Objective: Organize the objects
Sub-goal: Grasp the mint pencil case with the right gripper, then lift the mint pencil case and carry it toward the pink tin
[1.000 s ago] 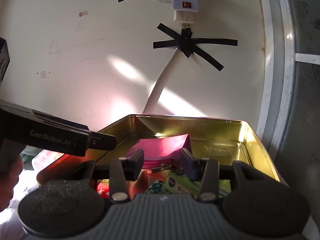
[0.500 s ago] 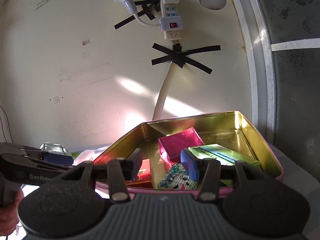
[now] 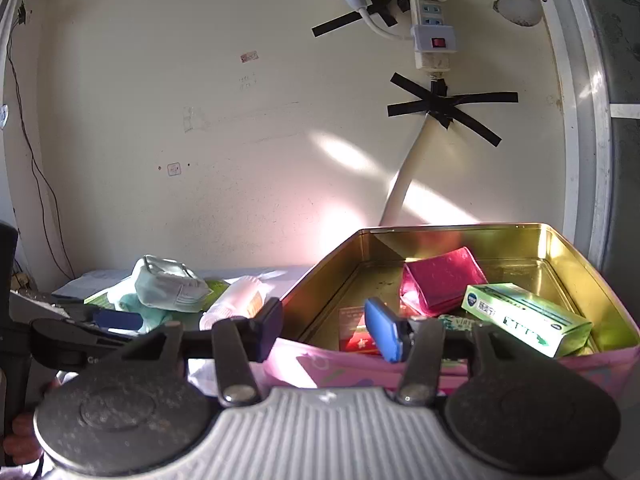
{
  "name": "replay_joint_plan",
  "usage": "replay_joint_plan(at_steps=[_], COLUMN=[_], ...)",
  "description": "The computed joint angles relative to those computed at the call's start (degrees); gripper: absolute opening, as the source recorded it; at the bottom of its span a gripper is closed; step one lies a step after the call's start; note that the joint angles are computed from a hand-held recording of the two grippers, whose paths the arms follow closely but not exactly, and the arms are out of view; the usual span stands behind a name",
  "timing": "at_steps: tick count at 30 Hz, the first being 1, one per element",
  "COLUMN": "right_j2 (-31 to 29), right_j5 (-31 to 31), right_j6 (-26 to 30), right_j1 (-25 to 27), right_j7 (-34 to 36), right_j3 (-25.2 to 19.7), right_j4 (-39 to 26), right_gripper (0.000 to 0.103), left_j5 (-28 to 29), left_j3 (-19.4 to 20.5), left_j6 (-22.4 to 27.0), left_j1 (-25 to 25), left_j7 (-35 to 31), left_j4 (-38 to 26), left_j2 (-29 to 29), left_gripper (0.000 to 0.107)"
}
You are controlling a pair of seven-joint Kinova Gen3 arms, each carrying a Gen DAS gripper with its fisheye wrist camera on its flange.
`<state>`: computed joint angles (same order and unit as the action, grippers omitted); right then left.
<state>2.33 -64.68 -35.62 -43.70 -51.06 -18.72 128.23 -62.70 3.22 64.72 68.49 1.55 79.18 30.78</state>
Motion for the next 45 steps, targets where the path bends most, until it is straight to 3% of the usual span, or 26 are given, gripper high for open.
replay_joint_plan(at_steps=[4,12,14,16,21,24,26,29,32,34,37,38,41,45], right_j2=[1.5,6.0,7.4,8.5,12.7,17.2,20.5,24.5,27.3,28.7,30.1,29.8,25.9,16.1], right_j5=[-1.9,-5.3,-7.3,-9.4,-15.7,-14.6,-12.6,-15.2,-19.2,-20.8,-17.7,-15.6,-11.4,-10.5], right_j6=[0.5,1.3,2.5,4.2,9.9,8.7,6.9,7.6,10.0,8.7,3.1,1.5,-0.8,3.0], right_j1=[-1.4,8.7,8.2,4.1,-7.7,-15.6,-20.9,-27.5,-29.2,-27.1,-22.5,-20.9,-15.5,-5.5], right_j7=[3.8,14.7,19.3,24.0,35.6,42.6,47.3,54.3,61.3,65.9,68.1,66.9,60.2,50.9], right_j3=[-0.3,-14.0,-14.1,-10.0,3.3,10.7,15.8,23.8,27.4,24.5,16.5,13.9,5.9,-4.5], right_j4=[-2.2,-8.3,-10.5,-12.9,-20.5,-24.7,-26.9,-30.6,-34.1,-36.0,-37.2,-36.7,-33.4,-26.3], right_gripper=[0.047,0.047,0.047,0.047,0.051,0.058,0.058,0.058,0.062,0.063,0.045,0.039,0.035,0.033], left_j5=[0.2,-1.3,-2.1,-2.2,-0.8,-2.4,-3.0,-3.2,-3.4,-3.5,-3.6,-3.6,-3.7,-4.5], left_j3=[0.0,1.3,4.6,5.8,0.4,4.7,6.1,7.1,7.5,7.6,7.7,7.7,7.7,7.6], left_j6=[0.1,0.9,2.7,4.2,0.5,-1.6,-0.6,-1.0,-1.3,-1.3,-1.6,-1.6,-1.8,-2.2], left_j1=[-0.6,-2.8,-5.9,-7.5,-6.5,-11.0,-11.9,-12.8,-13.3,-13.4,-13.6,-13.7,-13.7,-13.6], left_j7=[2.7,11.7,15.1,18.7,30.3,35.4,36.2,36.1,35.8,35.8,35.5,35.4,35.6,37.0], left_j4=[3.0,12.0,14.4,16.5,23.4,26.3,26.3,26.3,26.4,26.4,26.5,26.5,26.5,27.3], left_j2=[-1.4,-5.2,-6.1,-6.8,-10.2,-11.9,-11.7,-11.8,-11.7,-11.7,-11.6,-11.6,-11.7,-12.0], left_gripper=[0.07,0.073,0.073,0.073,0.073,0.073,0.073,0.073,0.074,0.074,0.074,0.074,0.074,0.074])
